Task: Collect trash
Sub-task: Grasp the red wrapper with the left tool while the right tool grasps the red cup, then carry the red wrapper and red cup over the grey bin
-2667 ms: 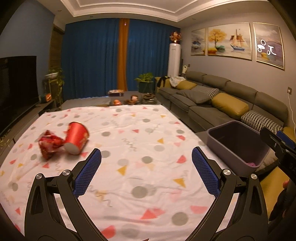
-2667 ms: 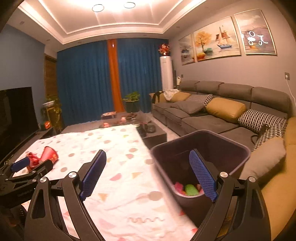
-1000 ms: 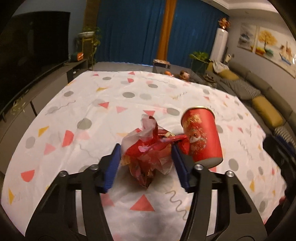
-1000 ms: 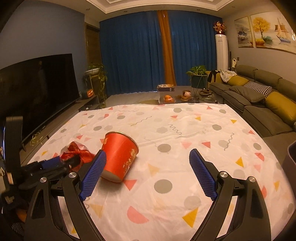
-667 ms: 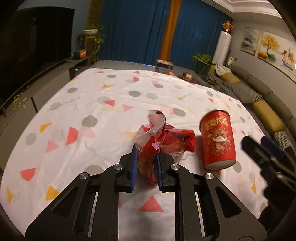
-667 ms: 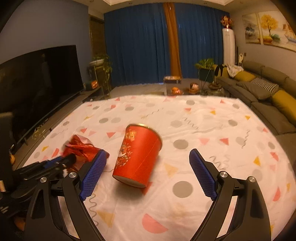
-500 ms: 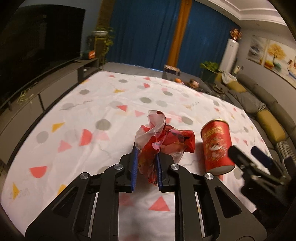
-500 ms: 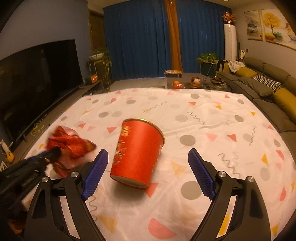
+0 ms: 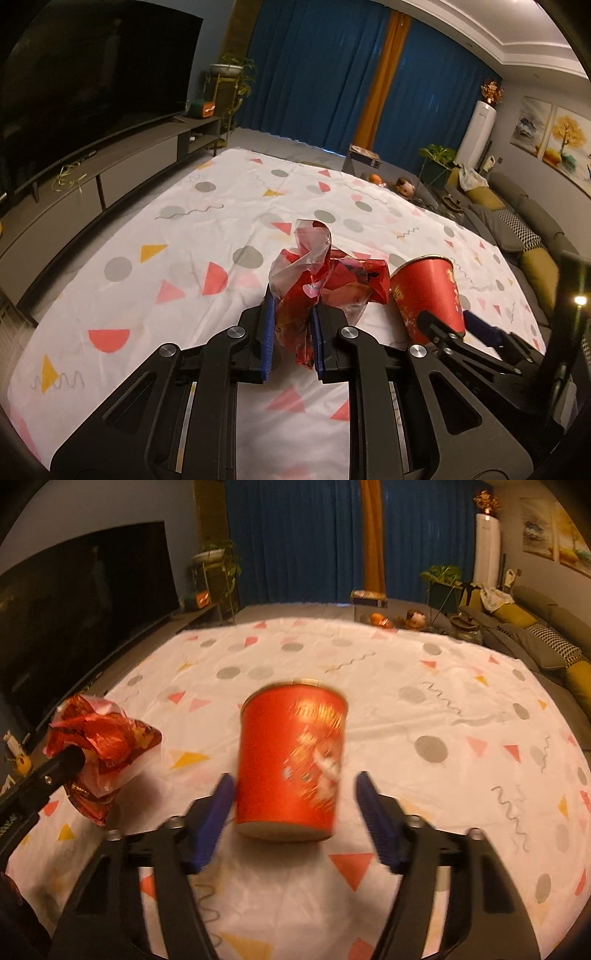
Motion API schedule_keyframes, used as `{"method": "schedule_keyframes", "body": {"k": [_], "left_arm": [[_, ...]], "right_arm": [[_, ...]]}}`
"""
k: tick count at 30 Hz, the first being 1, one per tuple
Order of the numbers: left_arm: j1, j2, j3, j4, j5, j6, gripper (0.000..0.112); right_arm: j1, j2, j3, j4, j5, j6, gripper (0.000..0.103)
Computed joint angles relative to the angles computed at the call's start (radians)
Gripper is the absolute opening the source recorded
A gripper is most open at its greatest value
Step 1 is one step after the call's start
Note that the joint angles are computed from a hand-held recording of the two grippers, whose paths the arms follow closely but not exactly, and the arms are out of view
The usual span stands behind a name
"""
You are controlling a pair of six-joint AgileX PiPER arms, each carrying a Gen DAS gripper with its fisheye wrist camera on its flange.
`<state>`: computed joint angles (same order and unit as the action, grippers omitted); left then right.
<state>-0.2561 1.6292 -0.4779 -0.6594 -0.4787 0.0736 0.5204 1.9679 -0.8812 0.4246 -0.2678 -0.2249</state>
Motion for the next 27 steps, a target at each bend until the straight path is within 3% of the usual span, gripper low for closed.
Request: {"method": "schedule_keyframes", "body": {"k": [4,12,22,27], "left_arm": [[-0.006,0.003,0.004,0.006,-0.008,-0.004,0.016],[-0.061,0.01,-0.002,-0.083,-0.035,0.089,0.016],[-0.296,-0.041,0.018,-0.36,-0.104,0.289,0.016],[-0.501,-0.1,0.022,-0.571,-0.172,0.403,0.016]], "right_arm": [[-0.005,-0.002,0.012,-0.061,-0.011,0.062,0.056],[-0.024,-0.115,0.18,-0.103,-0.144,0.09,0.055],[-0.195,-0.478,0.543,-0.328,-0.272,0.233,0.055],[-0.317,-0.688,0.696,-0.507,-0.261,0.326,0.055]]}}
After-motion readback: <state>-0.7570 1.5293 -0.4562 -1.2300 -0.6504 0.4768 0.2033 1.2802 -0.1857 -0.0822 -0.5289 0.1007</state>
